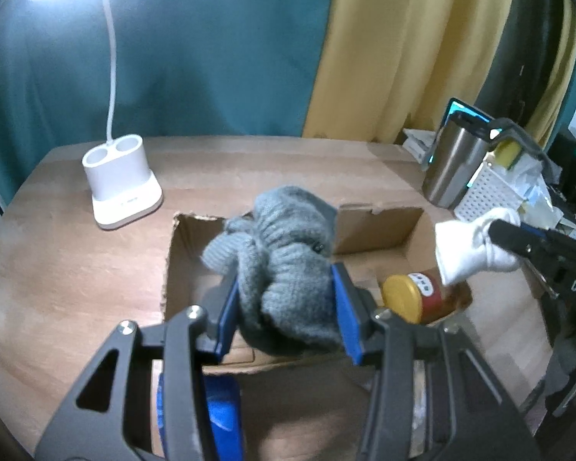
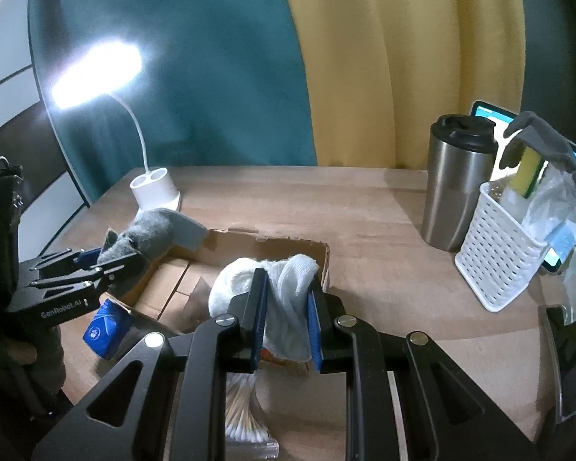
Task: Organize objects
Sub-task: 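Carry white socks in the right tool while the left tool carries grey socks over box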
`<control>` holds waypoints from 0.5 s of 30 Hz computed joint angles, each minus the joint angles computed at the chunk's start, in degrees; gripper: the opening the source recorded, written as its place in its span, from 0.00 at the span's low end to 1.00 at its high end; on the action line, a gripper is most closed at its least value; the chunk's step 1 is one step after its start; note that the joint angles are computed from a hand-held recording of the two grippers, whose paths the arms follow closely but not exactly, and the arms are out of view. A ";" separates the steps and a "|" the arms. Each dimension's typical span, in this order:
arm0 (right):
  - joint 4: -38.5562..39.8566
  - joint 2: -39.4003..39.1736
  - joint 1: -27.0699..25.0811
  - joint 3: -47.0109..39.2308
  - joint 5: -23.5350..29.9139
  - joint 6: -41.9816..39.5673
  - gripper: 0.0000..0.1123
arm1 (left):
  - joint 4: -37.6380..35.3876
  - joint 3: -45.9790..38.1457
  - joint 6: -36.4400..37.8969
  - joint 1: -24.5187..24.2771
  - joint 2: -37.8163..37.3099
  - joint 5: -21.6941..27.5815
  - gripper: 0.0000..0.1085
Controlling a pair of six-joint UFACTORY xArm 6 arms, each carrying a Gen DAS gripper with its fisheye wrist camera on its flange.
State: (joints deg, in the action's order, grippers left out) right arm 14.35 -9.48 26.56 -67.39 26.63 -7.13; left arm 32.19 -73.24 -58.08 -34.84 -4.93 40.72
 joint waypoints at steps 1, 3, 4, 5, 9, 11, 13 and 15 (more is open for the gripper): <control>0.18 0.49 -0.08 -0.49 0.09 -0.15 0.18 | -0.47 -0.15 0.31 0.21 0.34 -0.13 0.42; 0.37 1.70 -0.23 -1.62 0.41 -0.46 0.18 | -1.53 -0.56 1.13 0.66 1.23 -0.40 0.42; 0.48 2.22 -0.31 -2.10 0.52 -0.63 0.18 | -1.92 -0.69 1.36 0.86 1.59 -0.52 0.42; 0.55 2.77 -0.40 -2.63 0.69 -0.78 0.18 | -2.42 -0.89 1.59 1.10 2.05 -0.66 0.42; 0.69 5.17 -0.74 -4.91 1.37 -1.18 0.18 | -4.01 -1.39 2.49 1.82 3.46 -0.76 0.42; 0.96 6.20 -0.86 -5.94 1.72 -1.50 0.18 | -5.46 -1.70 3.64 2.19 4.27 -0.75 0.42; 1.22 7.39 -0.88 -6.98 2.01 -1.79 0.18 | -7.16 -2.29 5.39 2.42 5.24 -0.54 0.43; 1.40 8.69 -0.83 -8.10 2.29 -1.90 0.18 | -8.72 -3.01 6.73 2.60 6.42 0.01 0.43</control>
State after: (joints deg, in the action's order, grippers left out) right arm 15.75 -0.79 25.73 -75.49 28.92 -9.03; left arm 23.46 -76.25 -51.35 -32.24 1.49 40.72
